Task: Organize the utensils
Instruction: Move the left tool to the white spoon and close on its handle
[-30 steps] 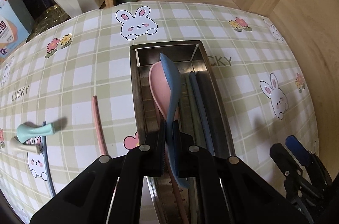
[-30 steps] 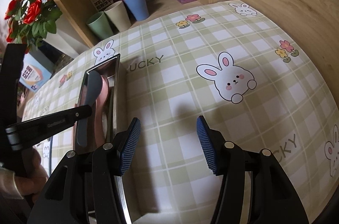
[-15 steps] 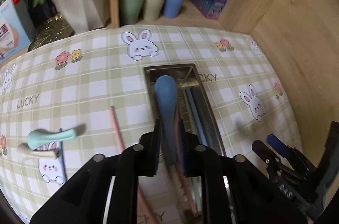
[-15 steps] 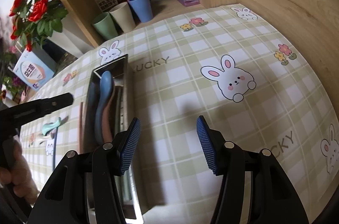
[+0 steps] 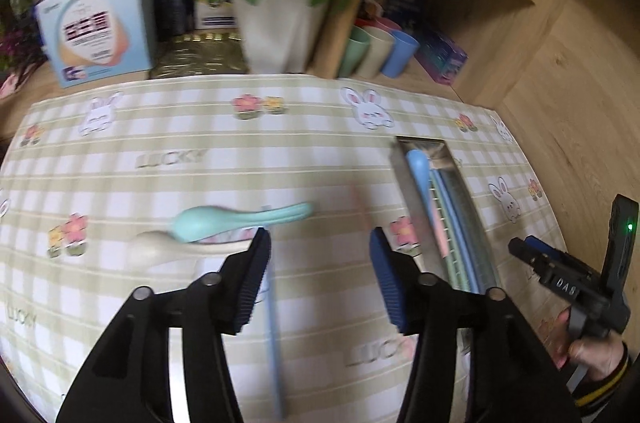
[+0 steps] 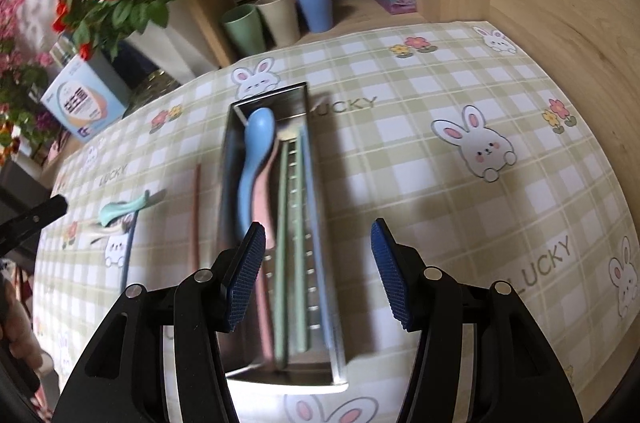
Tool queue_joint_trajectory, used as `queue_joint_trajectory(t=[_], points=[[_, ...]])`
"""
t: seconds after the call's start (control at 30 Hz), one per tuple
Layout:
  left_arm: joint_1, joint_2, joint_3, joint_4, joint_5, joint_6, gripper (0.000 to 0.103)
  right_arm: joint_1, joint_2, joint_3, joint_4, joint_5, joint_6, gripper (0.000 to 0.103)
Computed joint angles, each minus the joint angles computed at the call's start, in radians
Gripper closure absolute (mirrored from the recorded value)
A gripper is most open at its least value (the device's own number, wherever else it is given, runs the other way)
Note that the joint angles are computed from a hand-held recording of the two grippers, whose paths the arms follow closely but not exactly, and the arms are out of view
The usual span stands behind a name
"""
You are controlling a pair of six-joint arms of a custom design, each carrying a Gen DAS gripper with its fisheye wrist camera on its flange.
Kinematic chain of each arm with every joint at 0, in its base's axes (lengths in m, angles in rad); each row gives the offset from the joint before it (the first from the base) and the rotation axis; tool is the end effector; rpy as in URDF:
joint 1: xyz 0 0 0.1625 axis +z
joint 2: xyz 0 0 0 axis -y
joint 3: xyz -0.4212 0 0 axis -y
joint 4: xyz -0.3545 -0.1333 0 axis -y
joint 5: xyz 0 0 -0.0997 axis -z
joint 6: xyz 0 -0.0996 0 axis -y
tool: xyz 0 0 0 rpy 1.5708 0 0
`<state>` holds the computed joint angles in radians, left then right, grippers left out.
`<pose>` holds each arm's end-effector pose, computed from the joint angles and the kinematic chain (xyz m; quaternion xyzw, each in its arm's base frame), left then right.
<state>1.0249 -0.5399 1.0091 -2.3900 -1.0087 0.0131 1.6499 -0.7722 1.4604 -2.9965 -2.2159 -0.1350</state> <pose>-0.2561 -0.7805 0.1737 0.2146 0.9227 -0.2333 0.2195 0.1287 -0.6949 0.2394 -0.0191 -0.8918 0.3335 0.3051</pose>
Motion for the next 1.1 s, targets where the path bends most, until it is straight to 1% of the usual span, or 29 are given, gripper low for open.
queue_joint_trajectory(t=[0.03,0.1,0.17,0.27,0.4,0.47,0.6,0.67,0.8,0.9,0.97,1.03,1.1], points=[[0.006,-0.018,0.022,-0.012,0.002,0.001,0.045,0.006,0.005,-0.002,-0.001,-0.004,-0.004,0.049],[0.017,-0.052,0.062,-0.034,0.012,-0.003,0.043,0.018,0.016,-0.008,0.002,-0.007,-0.010,0.049],[0.030,-0.081,0.094,-0.035,0.028,-0.022,0.043,0.027,0.028,-0.015,0.009,-0.010,-0.015,0.049],[0.050,-0.123,0.158,-0.061,0.028,-0.045,0.043,0.039,0.045,-0.028,0.030,-0.014,-0.017,0.049],[0.065,-0.150,0.225,-0.097,0.051,-0.027,0.043,0.052,0.064,-0.039,0.048,-0.022,-0.022,0.049],[0.074,-0.156,0.237,-0.100,0.045,-0.027,0.043,0.057,0.073,-0.046,0.055,-0.028,-0.026,0.049],[0.096,-0.152,0.224,-0.108,0.041,-0.033,0.043,0.060,0.088,-0.060,0.079,-0.040,-0.024,0.049],[0.108,-0.142,0.200,-0.116,0.031,-0.026,0.044,0.061,0.095,-0.066,0.087,-0.046,-0.023,0.049],[0.134,-0.094,0.091,-0.081,0.015,0.002,0.045,0.063,0.109,-0.087,0.110,-0.058,-0.021,0.049],[0.156,-0.041,-0.023,-0.028,-0.013,0.026,0.048,0.067,0.122,-0.106,0.125,-0.069,-0.023,0.049],[0.172,0.000,-0.109,0.027,-0.048,0.038,0.052,0.069,0.129,-0.117,0.133,-0.075,-0.025,0.049],[0.187,0.044,-0.197,0.088,-0.093,0.047,0.053,0.072,0.137,-0.130,0.142,-0.084,-0.030,0.049],[0.194,0.076,-0.257,0.133,-0.114,0.061,0.053,0.075,0.144,-0.140,0.148,-0.090,-0.032,0.049]])
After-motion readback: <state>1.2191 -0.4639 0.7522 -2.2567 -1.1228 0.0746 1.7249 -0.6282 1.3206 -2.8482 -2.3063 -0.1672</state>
